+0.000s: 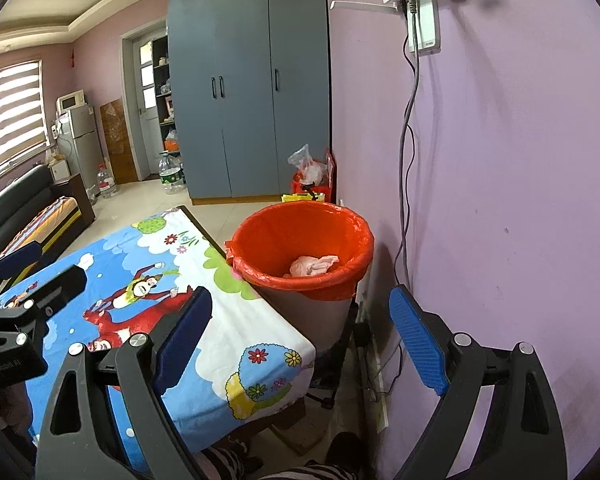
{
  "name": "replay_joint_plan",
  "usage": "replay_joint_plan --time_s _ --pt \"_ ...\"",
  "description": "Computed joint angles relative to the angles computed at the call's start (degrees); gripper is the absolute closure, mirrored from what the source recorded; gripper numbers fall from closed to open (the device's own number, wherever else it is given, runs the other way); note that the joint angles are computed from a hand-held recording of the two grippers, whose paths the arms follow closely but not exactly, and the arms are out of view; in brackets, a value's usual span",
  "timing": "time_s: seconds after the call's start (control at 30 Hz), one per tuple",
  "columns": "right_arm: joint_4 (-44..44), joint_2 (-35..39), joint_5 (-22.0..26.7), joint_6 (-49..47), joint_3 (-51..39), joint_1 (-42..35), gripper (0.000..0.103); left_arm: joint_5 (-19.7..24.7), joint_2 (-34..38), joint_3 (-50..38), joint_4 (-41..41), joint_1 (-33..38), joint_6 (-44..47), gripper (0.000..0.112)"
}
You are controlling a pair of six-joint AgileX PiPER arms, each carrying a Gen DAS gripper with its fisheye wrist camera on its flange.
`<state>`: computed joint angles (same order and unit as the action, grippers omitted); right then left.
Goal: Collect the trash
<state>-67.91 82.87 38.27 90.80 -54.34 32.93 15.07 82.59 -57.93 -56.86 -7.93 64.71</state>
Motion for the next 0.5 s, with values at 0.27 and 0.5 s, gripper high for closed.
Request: replay_joint_plan --time_s 0.27,0.5 --pt "-0.1 -0.2 0.1 0.2 0.4 0.1 0.018 1.6 -0.7 1.3 -9.6 1.5 7.6 0.014" --pt "-0.1 -0.3 0.4 0.4 0.6 0.5 0.018 1.8 -1.2 1.9 -11.6 1.6 9.2 0.014"
